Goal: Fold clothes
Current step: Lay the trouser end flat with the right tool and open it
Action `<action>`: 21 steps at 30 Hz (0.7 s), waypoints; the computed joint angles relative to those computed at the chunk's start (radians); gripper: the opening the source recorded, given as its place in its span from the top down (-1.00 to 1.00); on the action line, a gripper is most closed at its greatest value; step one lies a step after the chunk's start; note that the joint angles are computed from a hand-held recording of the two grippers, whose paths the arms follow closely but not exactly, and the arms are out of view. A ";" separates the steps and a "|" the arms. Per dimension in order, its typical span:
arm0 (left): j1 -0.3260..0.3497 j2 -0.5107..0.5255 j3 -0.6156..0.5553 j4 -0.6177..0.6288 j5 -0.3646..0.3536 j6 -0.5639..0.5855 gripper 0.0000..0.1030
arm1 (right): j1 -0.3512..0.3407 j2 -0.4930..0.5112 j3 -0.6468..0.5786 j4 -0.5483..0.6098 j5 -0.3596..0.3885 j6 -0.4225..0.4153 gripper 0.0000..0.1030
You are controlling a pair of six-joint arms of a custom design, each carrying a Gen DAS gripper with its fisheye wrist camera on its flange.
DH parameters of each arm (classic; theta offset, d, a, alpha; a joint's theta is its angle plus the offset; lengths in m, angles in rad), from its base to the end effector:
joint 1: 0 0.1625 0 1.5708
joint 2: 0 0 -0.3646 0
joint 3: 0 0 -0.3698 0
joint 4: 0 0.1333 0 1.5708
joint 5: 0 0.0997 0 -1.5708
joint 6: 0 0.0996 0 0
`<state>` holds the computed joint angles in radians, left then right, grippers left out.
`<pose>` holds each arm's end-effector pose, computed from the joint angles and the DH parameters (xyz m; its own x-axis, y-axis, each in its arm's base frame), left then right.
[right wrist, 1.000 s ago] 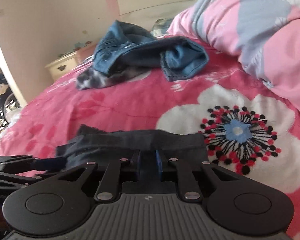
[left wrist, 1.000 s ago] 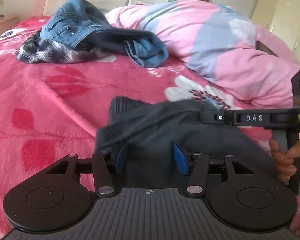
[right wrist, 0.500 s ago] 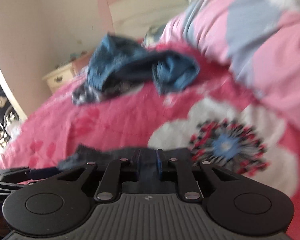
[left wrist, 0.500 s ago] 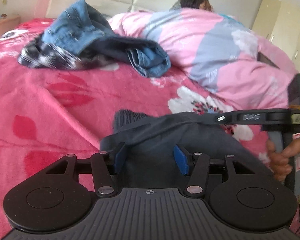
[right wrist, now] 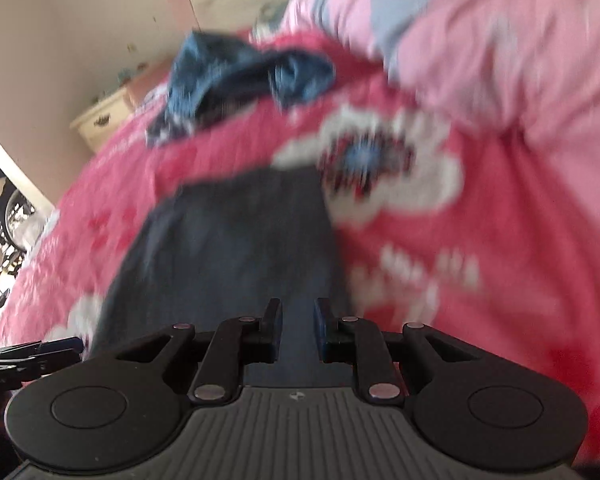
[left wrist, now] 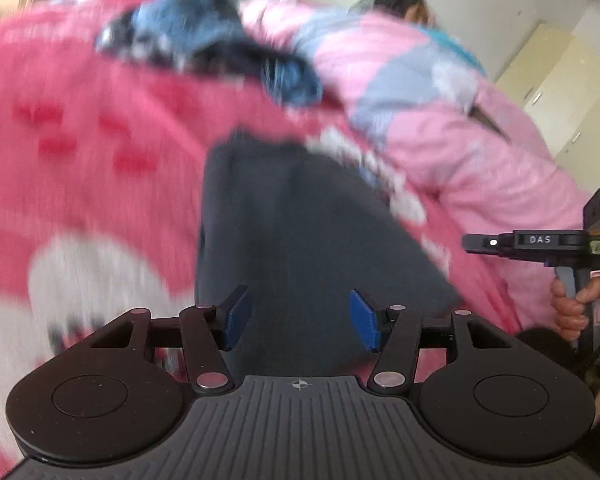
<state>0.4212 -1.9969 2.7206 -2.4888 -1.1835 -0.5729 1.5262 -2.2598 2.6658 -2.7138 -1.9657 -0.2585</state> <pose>-0.1510 -0.2549 0.1784 -0.8594 0.4676 -0.2067 0.5112 0.7790 -0.3631 0.0840 -0.2475 0.2968 -0.8888 0.1004 0.4472 -0.2009 0.7917 -0.5769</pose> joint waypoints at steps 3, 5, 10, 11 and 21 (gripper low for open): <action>-0.053 -0.044 0.037 0.100 0.060 -0.067 -0.04 | -0.042 0.052 0.040 -0.074 -0.041 0.001 0.64; -0.053 -0.031 0.047 0.125 0.091 -0.107 -0.04 | -0.095 0.056 0.059 -0.102 -0.026 0.003 0.73; -0.071 -0.064 0.025 0.184 0.116 -0.151 -0.04 | -0.008 0.013 0.063 -0.139 -0.077 0.015 0.62; -0.093 -0.086 0.021 0.205 0.127 -0.159 -0.05 | 0.006 0.011 0.061 -0.137 -0.084 0.021 0.62; -0.079 0.181 -0.011 -0.056 0.126 -0.058 -0.15 | -0.007 0.109 0.085 -0.232 -0.132 0.007 0.62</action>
